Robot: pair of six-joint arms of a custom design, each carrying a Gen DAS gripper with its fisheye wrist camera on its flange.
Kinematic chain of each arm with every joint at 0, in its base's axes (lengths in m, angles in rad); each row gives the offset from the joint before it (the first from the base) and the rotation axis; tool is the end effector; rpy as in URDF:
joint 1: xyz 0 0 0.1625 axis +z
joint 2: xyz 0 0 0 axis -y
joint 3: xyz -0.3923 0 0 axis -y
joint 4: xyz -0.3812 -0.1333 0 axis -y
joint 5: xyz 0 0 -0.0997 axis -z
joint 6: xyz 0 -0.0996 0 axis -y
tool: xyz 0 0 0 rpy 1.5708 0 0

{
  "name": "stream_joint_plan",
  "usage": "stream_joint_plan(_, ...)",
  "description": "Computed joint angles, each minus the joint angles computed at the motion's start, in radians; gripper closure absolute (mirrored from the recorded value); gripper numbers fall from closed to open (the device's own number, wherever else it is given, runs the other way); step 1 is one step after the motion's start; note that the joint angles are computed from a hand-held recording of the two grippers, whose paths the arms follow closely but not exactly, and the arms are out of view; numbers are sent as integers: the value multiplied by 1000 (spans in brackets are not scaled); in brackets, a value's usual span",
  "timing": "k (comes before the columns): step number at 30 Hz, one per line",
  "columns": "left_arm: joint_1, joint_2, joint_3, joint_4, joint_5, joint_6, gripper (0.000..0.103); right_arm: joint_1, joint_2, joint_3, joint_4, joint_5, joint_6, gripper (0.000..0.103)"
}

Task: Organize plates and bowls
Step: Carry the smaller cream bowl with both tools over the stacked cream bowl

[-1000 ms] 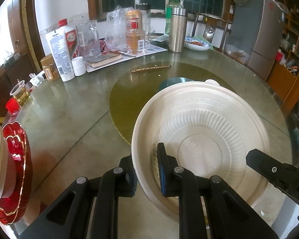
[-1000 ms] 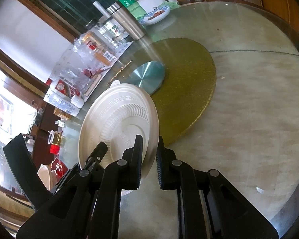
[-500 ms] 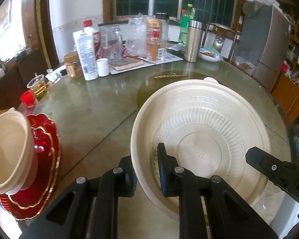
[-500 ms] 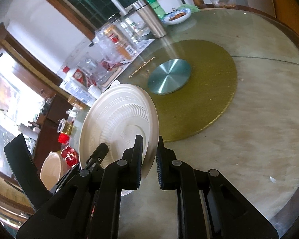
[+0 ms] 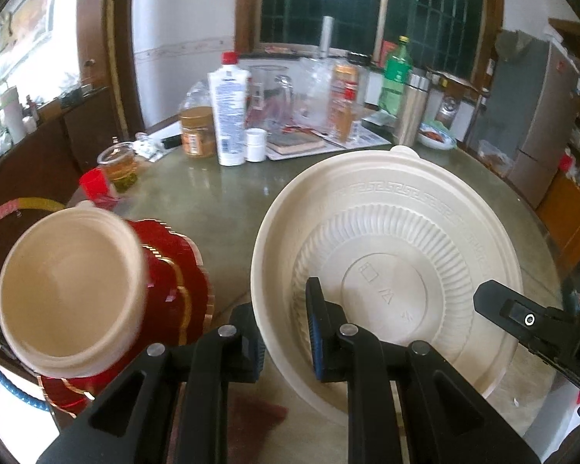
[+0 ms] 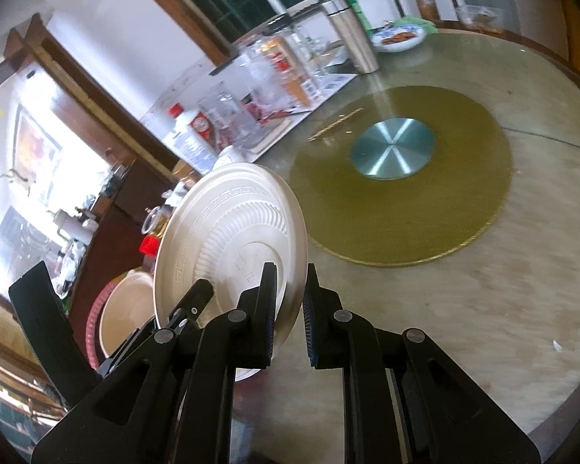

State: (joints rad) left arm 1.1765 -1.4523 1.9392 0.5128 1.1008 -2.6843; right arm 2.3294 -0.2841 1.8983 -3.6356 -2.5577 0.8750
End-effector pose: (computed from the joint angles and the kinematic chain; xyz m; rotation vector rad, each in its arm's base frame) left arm 0.0313 -0.3893 0.2451 0.8951 2.4101 -0.7332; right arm 0.3623 -0.3093 -0.1144 -0.4414 -2.4140 1.3370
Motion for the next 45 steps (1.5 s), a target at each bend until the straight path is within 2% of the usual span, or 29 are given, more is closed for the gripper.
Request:
stream_joint_plan(11,74,-40,-76,22,6,23,86,3,46,-140,58,66,-110,91)
stream_joint_plan(24,175,-68,-199,47,10,40,86,-11,134,-369,171,207,-246,91)
stream_joint_plan(34,222,-61,-258,36,4,51,86,-34,181,-480,248,294,-295,91)
stream_joint_plan(45,256,-56,-279,32,0,68,86,-44,203,-527,308,332,-306,91)
